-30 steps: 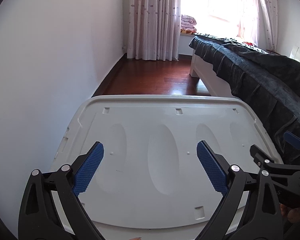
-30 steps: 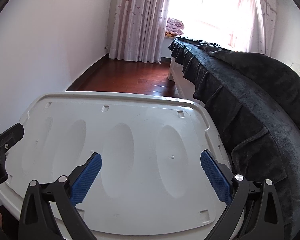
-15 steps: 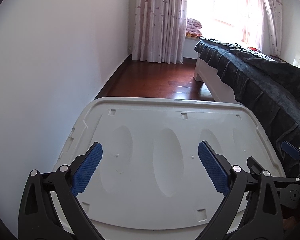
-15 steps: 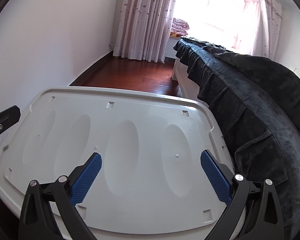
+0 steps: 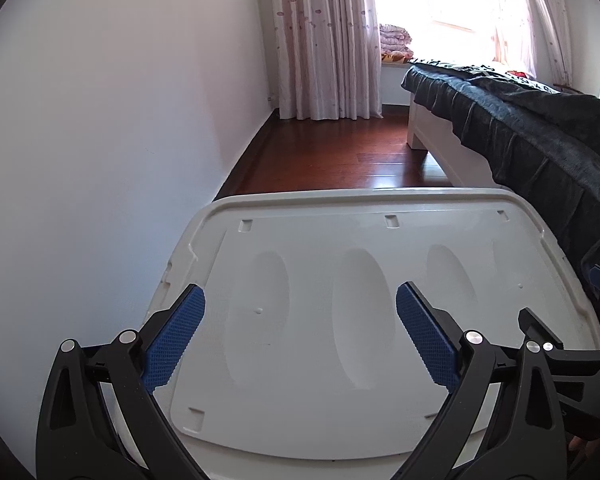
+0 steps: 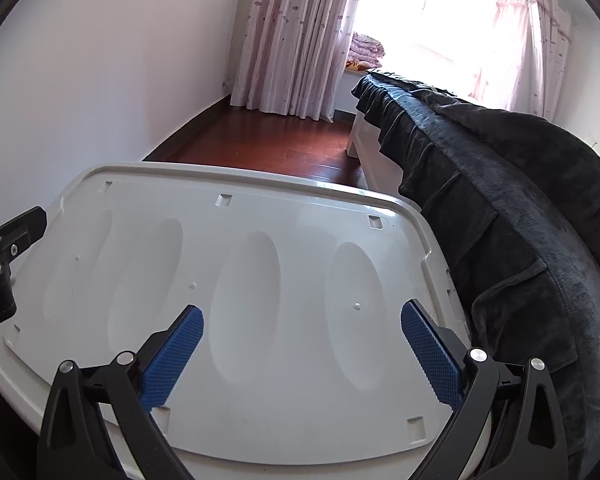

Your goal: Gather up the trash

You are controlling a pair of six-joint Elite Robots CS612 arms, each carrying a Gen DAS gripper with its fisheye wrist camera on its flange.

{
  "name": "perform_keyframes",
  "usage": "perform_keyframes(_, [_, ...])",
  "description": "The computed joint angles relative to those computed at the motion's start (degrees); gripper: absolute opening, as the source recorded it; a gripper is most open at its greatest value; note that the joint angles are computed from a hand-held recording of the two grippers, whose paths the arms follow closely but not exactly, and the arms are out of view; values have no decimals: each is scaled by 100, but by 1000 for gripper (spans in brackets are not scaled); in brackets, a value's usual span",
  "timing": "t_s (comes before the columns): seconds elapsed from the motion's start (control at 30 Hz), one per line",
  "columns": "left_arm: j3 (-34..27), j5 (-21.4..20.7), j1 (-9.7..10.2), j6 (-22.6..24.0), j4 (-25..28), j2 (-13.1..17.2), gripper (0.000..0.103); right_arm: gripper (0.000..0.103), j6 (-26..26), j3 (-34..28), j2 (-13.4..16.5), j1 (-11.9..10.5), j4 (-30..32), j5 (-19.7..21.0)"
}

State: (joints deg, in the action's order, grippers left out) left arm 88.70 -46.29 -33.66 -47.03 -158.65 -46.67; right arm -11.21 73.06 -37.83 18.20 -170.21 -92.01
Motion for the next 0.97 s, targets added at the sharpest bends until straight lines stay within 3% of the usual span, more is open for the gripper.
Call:
perform_keyframes(0.47, [99,177,-48,519,-688,51,94,98,-23,-27,21,-7,94,10])
perform_keyframes(0.97, [53,-19,-12,341,-475,46,94,98,-29,-18,25,-10,93,4])
